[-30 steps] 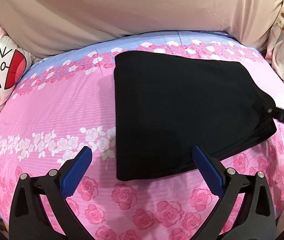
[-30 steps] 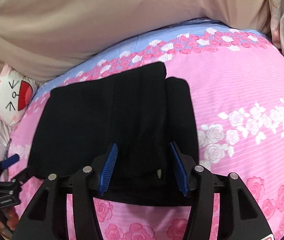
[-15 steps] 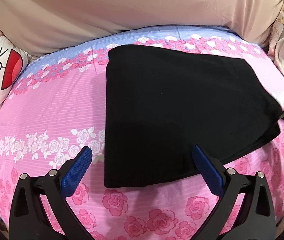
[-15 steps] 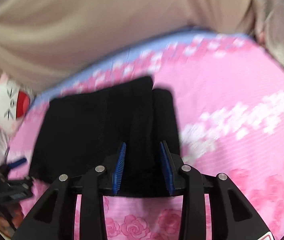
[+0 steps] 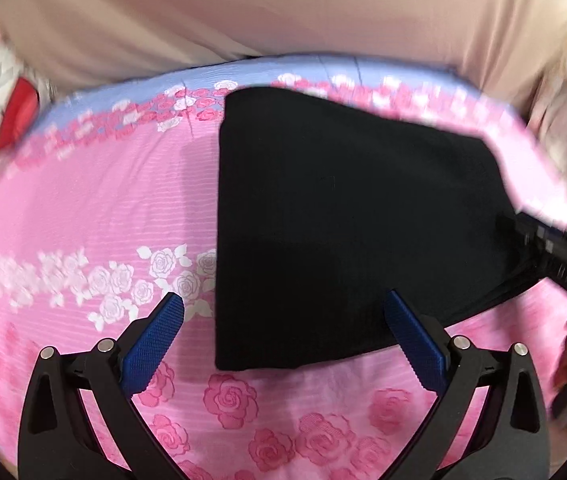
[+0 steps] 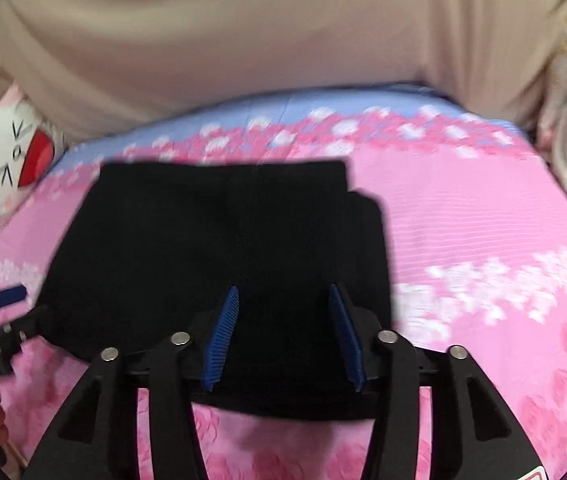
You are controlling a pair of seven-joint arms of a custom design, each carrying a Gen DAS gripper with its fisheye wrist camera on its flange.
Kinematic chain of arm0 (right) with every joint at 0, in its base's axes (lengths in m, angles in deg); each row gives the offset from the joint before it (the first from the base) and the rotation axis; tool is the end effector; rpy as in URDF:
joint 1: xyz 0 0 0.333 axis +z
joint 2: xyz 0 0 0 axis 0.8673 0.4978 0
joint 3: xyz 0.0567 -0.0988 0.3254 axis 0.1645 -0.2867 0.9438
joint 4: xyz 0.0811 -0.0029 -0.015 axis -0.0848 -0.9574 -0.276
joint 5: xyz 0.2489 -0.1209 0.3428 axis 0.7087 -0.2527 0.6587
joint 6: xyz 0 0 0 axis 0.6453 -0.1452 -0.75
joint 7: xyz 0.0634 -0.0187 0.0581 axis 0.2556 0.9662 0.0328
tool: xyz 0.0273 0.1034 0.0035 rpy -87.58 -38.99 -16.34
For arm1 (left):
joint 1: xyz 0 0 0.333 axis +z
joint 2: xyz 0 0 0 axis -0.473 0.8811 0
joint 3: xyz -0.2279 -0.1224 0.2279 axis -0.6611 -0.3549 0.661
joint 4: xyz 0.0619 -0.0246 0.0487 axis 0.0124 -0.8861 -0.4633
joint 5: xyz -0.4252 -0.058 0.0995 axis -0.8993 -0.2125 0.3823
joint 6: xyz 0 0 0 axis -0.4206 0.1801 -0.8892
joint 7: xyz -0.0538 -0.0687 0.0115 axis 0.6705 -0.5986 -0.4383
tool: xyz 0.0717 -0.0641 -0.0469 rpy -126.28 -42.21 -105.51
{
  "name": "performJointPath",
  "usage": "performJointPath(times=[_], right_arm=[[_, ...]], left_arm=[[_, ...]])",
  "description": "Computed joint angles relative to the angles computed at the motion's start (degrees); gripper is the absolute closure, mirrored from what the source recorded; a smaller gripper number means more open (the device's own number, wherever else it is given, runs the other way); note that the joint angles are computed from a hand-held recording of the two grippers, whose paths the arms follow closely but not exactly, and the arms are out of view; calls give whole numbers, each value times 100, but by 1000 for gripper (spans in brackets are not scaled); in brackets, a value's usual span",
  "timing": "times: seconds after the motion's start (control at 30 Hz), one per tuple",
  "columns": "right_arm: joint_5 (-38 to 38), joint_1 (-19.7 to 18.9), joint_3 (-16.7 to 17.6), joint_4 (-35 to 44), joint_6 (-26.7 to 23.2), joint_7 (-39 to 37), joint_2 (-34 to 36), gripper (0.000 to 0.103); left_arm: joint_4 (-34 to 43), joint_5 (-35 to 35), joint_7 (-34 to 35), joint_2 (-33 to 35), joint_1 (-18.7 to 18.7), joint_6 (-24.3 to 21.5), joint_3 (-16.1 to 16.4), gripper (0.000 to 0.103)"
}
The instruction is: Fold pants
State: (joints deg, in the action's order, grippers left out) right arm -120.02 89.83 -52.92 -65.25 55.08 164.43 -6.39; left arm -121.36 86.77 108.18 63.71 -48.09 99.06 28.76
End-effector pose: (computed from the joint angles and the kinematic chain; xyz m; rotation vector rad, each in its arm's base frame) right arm 0.5963 0.3932 0.4973 -1.5481 1.9352 -0.7012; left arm 0.6420 -0.3507 0.5110 -1.6806 2.1515 -0.7720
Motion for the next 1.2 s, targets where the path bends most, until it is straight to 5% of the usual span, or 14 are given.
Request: performJointPath(times=[0.03,0.07,0.17,0.33,0.4,0.47,0.53,0.63,0.73,0.83,0.9,0.97,1.03,1.2], right_arm=[[-226,166,-155,-126,-107,323,-158,21],[-356,282,-291,-267,-178,512,-304,15],[91,299,-441,-553,-61,521,-424,15],[1164,-92,-550,-1327,2170,905,-302,16],[1227,-146,-524,-1275,2532,769,-181,40],[1234,-104,-559,-1209,2542,739,-185,62],[1160,-34,-594,-1195,2467,623,-372,69],[1121,-48,-496,-1442,2614,408,-839,71],[1309,-72,-268,-1782,2179,108,-1267,66],[1790,-284,51,-2255,1470,-65,-1399,44],[1494,-335,25,-2753,1972,819,-1738,42],[475,-1059,756,-2745,1657,1732,-2062,49],[-194,-1307,1229,-2187,697,1592,-2112,49],[442,-338,233,-575,1276,-544,-891,81]], left_arm=[[-90,-655,289,-62,257,146,-165,5],[-102,-1276,557,-53,466,211,-304,5],[240,-2894,1220,335,919,9,-610,5],[574,-2816,1237,716,675,-14,-433,5],[668,-2860,1446,833,629,-44,-474,13],[718,-2235,1248,866,293,9,-221,38],[723,-2260,1283,798,319,-45,-284,65],[429,-2559,1694,402,499,85,-475,74],[34,-3097,2256,-58,679,-189,-665,70],[-339,-2703,1976,-265,512,-683,-457,42],[-568,-1998,1377,-355,340,-659,-248,32],[-887,-2092,1197,-625,414,-415,-246,31],[-1035,-1662,758,-849,392,-25,-170,31],[-853,940,-1156,-931,139,711,-26,9]])
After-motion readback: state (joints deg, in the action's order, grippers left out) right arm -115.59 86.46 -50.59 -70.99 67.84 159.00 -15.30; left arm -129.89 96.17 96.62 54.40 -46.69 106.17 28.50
